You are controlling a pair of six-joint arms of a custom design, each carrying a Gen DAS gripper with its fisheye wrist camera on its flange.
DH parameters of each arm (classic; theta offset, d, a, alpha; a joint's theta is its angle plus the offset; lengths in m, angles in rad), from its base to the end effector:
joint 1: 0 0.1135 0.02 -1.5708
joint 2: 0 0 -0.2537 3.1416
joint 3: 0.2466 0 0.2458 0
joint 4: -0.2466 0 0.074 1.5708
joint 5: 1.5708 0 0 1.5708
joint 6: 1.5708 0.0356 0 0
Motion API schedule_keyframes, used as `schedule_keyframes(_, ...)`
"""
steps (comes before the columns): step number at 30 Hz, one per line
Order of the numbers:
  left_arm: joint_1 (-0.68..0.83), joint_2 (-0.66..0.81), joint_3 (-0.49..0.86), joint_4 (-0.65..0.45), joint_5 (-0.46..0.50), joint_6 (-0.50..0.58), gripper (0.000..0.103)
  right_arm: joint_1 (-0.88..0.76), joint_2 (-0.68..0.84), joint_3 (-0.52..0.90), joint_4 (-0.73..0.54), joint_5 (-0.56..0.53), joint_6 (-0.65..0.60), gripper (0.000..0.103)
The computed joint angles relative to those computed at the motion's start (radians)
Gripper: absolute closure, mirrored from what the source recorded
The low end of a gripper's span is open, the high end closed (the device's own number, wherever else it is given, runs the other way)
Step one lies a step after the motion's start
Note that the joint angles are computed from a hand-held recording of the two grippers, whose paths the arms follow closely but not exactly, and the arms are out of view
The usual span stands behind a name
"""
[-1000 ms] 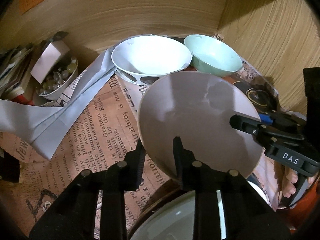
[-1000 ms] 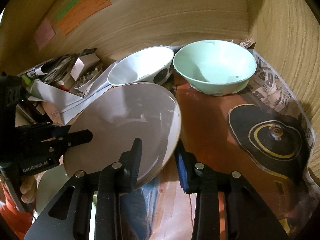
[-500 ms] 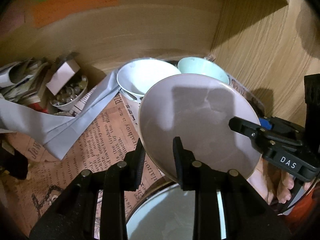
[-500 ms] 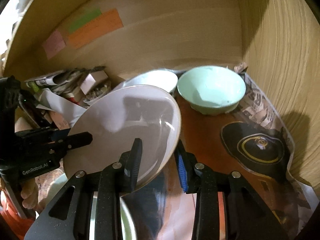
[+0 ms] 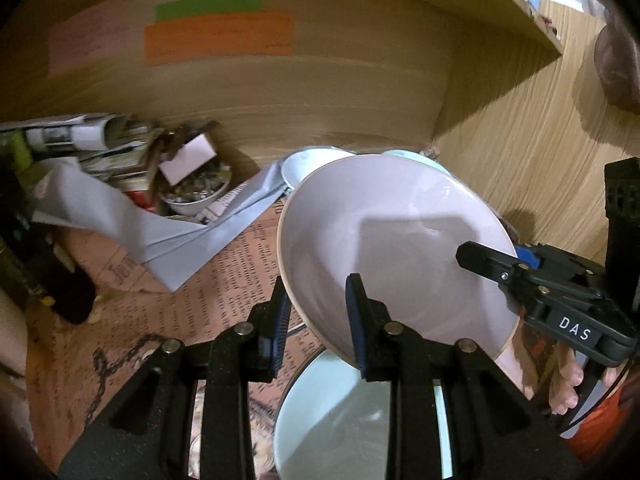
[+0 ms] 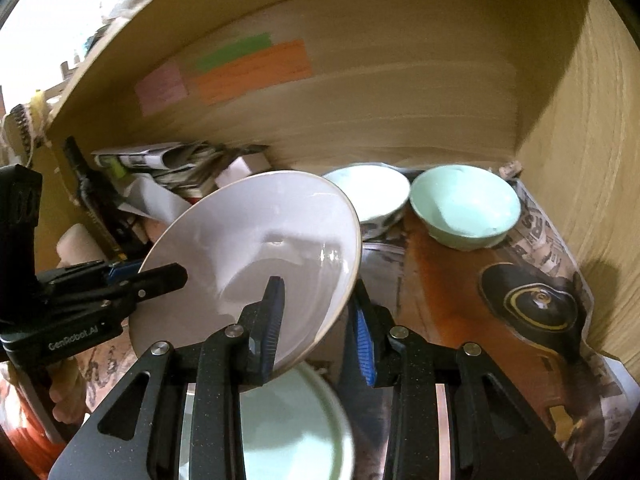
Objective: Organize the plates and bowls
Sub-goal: 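Lift the grey-pink bowl with both tools and carry it over the plate stack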
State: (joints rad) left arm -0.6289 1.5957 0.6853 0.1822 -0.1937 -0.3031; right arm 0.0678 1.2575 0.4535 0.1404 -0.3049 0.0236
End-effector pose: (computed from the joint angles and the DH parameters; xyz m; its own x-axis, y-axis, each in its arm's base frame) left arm 0.2476 -0.1717 0.1432 -0.6513 0.1116 -0.7506 0.2794 0.9549 -0.1005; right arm 0.2342 0.0266 0.1583 -0.6215 -0.0196 -0.7832 -0.2860 0.9364 0.2034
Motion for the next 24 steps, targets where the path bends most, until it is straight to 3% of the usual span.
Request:
schedule_keyframes(12,0.02,-0.303,-0.285,0.04,-0.05,-0.041,0.076,0.196,-0.1,-0.063,0.013,0.091,0.072,0.073)
schedule_keyframes(24,0.084,-0.669,-0.498,-0.11,-0.064,-0.073,0.076,0.423,-0.081,-0.074,0.05,0.197,0.153,0.073)
